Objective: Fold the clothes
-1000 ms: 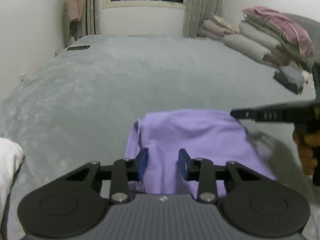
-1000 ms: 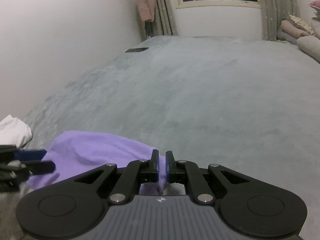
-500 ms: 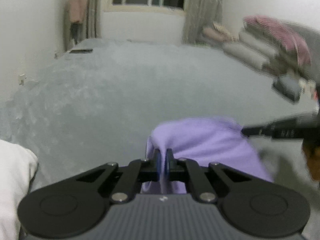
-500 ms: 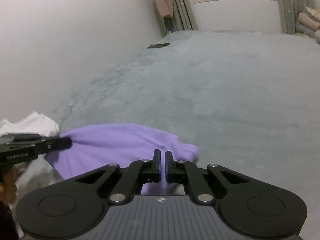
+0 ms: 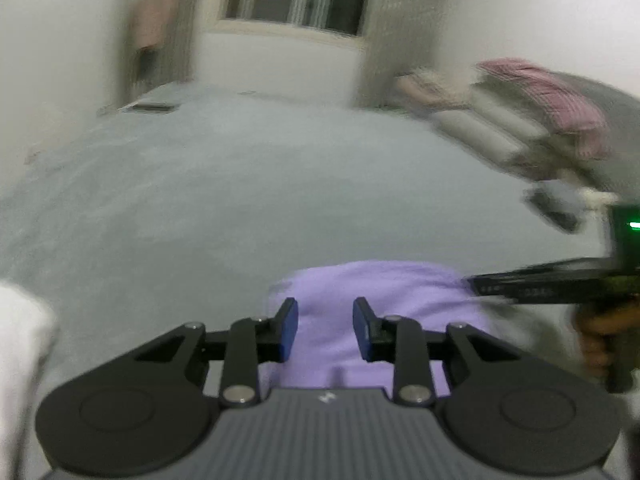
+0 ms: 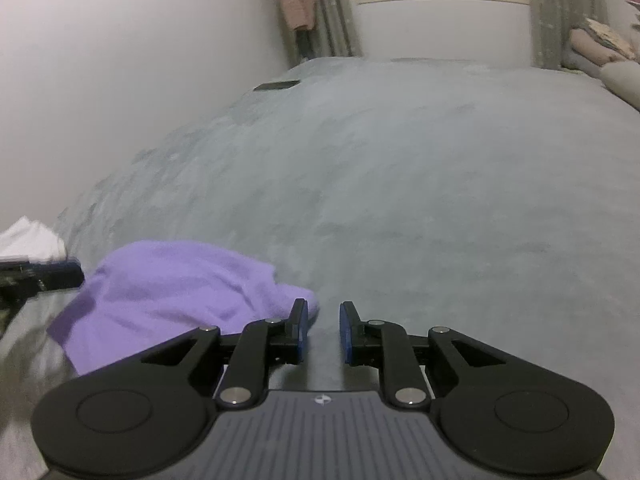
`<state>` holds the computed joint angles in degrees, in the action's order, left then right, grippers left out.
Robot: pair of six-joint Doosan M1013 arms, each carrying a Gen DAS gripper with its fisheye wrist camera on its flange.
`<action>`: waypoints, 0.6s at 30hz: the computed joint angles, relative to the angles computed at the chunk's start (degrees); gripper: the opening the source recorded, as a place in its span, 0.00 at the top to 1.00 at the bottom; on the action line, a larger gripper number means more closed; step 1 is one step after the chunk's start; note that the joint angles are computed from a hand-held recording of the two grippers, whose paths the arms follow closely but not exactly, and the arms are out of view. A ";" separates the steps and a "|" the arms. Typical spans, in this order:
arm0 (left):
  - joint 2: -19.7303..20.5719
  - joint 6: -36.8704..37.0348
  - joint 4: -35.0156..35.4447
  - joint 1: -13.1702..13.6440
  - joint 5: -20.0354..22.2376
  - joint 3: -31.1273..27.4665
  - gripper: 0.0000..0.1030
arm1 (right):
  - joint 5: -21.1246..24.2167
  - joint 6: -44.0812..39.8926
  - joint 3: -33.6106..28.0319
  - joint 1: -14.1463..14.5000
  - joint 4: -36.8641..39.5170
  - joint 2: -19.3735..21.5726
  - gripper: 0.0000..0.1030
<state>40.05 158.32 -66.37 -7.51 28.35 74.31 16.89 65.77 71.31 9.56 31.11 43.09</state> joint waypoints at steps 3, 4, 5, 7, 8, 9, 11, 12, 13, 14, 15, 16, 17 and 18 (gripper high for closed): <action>0.38 -0.31 3.58 -1.92 4.05 -0.14 0.72 | 0.88 -4.61 -0.38 -0.06 3.19 0.19 0.84; 0.35 -0.04 5.36 -2.81 3.74 0.14 0.72 | 1.35 -7.05 -0.53 -0.14 5.09 0.31 0.84; 0.32 0.28 6.88 -3.63 3.32 0.43 0.72 | 1.98 -9.75 -0.52 -0.24 6.88 0.30 0.83; 0.24 -0.07 8.78 -4.79 2.03 1.19 0.68 | 1.74 -11.20 -0.37 -0.22 6.99 0.29 0.78; 0.39 -1.51 10.65 -5.22 1.39 1.19 0.67 | 1.62 -11.83 -0.30 -0.21 7.04 0.29 0.73; 0.49 -2.64 12.18 -5.51 0.79 1.24 0.67 | 1.48 -11.91 -0.25 -0.21 7.08 0.35 0.71; 0.53 -3.88 14.10 -5.60 -0.06 1.37 0.68 | 1.45 -13.24 -0.03 -0.19 7.73 0.31 0.71; 0.52 -4.41 14.92 -5.49 0.11 1.26 0.68 | 1.48 -14.84 0.00 -0.16 8.54 0.25 0.71; 0.49 -4.86 15.63 -5.38 0.30 1.19 0.68 | 1.52 -18.83 0.30 -0.16 11.24 0.08 0.71; 0.44 -5.19 16.16 -5.29 0.52 1.18 0.68 | 1.56 -23.04 0.78 -0.11 13.82 -0.16 0.71; 0.41 -5.35 16.44 -5.21 0.64 1.21 0.68 | 1.08 -25.28 1.06 0.24 13.40 -0.35 0.71; 0.42 -5.33 16.42 -5.17 0.64 1.26 0.68 | 0.65 -27.05 1.27 0.59 12.50 -0.53 0.71; 0.43 -5.34 16.49 -5.17 0.57 1.30 0.68 | 0.12 -28.85 1.49 0.96 11.67 -0.69 0.71; 0.44 -5.42 16.70 -5.24 0.40 1.29 0.68 | -1.00 -30.47 1.74 1.41 10.90 -0.77 0.71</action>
<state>40.49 152.90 -49.67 -12.75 28.75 75.60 15.89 35.30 73.05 10.97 42.01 42.32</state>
